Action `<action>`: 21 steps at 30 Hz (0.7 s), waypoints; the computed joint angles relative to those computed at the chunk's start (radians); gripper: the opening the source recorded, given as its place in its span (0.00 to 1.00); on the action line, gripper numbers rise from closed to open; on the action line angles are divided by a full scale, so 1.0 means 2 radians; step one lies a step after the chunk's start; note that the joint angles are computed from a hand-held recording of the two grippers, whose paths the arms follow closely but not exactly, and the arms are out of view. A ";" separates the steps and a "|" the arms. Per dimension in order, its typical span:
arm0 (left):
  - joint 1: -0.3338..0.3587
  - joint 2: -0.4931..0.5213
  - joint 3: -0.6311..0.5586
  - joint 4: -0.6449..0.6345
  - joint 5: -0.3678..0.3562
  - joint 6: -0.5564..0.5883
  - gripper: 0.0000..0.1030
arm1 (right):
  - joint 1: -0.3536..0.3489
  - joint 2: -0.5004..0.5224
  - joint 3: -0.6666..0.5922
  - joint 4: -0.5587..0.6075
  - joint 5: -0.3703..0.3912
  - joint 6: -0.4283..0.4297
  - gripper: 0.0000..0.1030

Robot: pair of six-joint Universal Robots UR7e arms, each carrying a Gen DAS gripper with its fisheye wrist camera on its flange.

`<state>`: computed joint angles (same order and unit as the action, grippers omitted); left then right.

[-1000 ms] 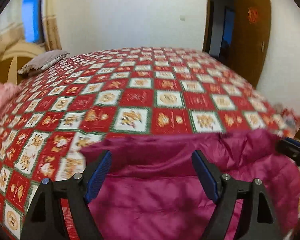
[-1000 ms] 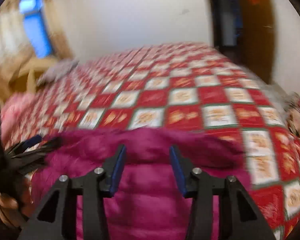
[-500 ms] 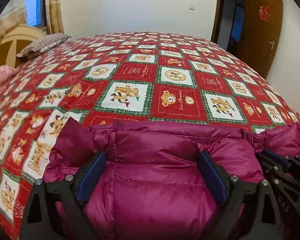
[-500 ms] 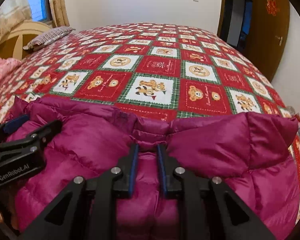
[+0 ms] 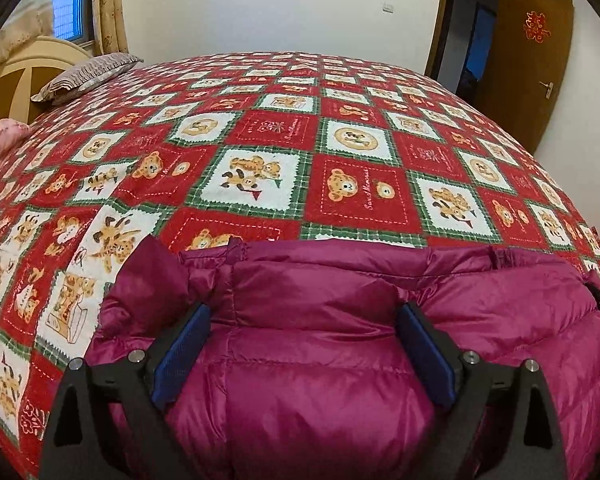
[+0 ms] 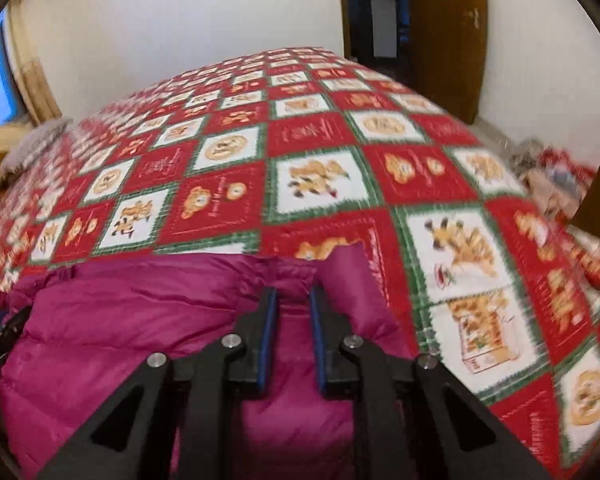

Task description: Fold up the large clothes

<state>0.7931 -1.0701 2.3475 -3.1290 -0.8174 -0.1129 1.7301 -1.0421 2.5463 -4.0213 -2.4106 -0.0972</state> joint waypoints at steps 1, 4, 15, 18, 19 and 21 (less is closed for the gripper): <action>-0.001 0.000 0.000 0.003 0.001 -0.001 0.92 | -0.006 0.002 0.003 -0.012 0.011 -0.001 0.16; 0.000 -0.017 -0.004 0.036 -0.003 -0.016 0.92 | -0.004 0.012 -0.001 -0.023 0.004 -0.011 0.16; 0.060 -0.062 -0.021 0.099 0.058 -0.078 0.94 | -0.001 0.021 -0.002 -0.041 -0.001 -0.019 0.17; 0.058 -0.050 -0.022 0.083 0.068 -0.068 0.95 | -0.001 0.020 -0.002 -0.038 0.002 -0.016 0.17; 0.053 -0.044 -0.021 0.080 0.080 -0.066 0.95 | -0.001 0.020 -0.002 -0.038 0.001 -0.015 0.17; 0.046 -0.036 -0.020 0.077 0.098 -0.064 0.95 | 0.000 0.020 -0.002 -0.038 -0.001 -0.016 0.17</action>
<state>0.8856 -1.1416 2.3066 -2.9742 -0.6209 -0.2401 1.7293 -1.0021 2.5414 -4.0971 -2.4118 -0.1299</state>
